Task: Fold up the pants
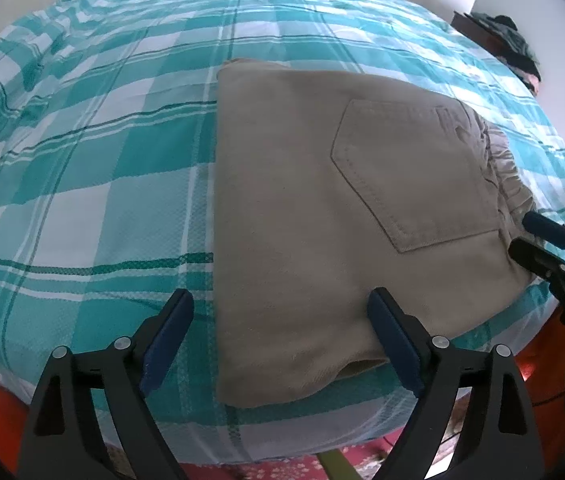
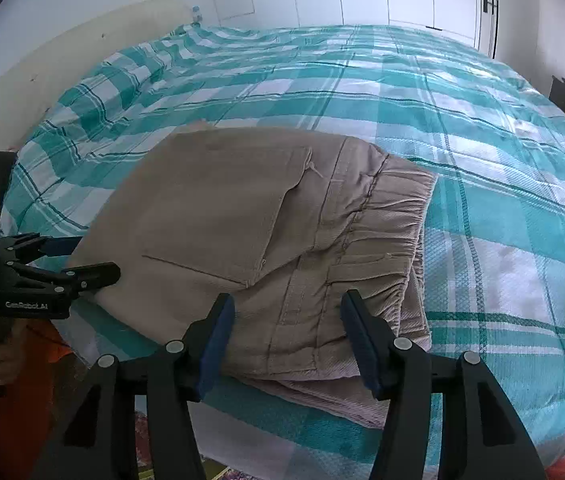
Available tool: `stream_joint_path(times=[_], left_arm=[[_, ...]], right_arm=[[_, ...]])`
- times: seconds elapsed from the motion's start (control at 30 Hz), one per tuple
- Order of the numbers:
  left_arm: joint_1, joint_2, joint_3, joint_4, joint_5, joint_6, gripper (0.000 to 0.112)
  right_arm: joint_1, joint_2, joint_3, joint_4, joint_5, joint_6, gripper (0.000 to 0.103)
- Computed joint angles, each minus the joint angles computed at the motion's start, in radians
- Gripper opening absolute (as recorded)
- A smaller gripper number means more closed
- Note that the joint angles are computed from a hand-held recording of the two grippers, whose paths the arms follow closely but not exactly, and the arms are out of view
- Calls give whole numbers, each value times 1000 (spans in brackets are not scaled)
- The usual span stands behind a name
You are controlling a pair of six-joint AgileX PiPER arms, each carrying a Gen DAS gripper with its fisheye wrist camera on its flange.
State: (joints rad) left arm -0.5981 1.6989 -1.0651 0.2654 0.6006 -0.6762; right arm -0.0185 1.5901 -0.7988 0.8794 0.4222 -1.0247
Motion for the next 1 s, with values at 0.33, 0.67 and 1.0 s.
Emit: stream_joint_path(times=[0.33,0.67,1.0], left_arm=[[8,-23,-3,-16,19,26,92],[299,-44,-25,-411,34,363,92],[208,122,-184,-388,105,406,92]], right_arm=[[6,-8,23,46,-30,-51,57],[-398,98,-192,220,475,6,71],[-383,503,-517,78,722,210,71]])
